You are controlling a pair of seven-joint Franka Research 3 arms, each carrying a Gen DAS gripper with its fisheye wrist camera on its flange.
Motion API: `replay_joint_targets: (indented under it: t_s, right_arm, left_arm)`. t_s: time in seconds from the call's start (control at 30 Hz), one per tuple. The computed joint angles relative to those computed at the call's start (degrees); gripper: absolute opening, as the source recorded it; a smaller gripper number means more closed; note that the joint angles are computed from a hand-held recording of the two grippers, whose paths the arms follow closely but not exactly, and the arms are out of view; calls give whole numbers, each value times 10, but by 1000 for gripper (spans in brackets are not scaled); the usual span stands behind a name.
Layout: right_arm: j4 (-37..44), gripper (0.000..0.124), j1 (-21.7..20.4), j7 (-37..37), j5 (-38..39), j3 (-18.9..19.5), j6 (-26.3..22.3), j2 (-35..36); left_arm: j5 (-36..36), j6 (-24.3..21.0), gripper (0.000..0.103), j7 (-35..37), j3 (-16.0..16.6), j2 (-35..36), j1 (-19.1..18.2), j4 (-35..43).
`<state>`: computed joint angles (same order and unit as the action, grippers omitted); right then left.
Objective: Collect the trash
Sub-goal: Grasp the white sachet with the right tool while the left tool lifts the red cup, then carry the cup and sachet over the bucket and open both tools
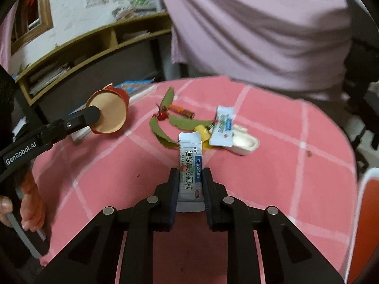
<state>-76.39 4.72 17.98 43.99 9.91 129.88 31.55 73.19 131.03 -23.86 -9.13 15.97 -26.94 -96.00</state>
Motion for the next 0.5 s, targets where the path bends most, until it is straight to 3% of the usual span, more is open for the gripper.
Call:
replay_joint_targets:
  t_s: [0.1, 0.17, 0.33, 0.5]
  right_arm:
    - [-86, 17, -31, -83, 98, 27, 60, -55]
    - [-120, 17, -45, -134, 171, 33, 75, -80]
    - [-151, 18, -76, -252, 366, 34, 69, -106]
    - [-153, 18, -82, -313, 496, 13, 50, -113]
  left_arm:
    - [49, -30, 8, -5, -1, 1, -21, 5]
    - [76, -52, 8, 1, -4, 6, -34, 12]
    - [124, -94, 8, 11, -5, 24, -60, 34]
    - [143, -116, 8, 65, 2, 70, -86, 106]
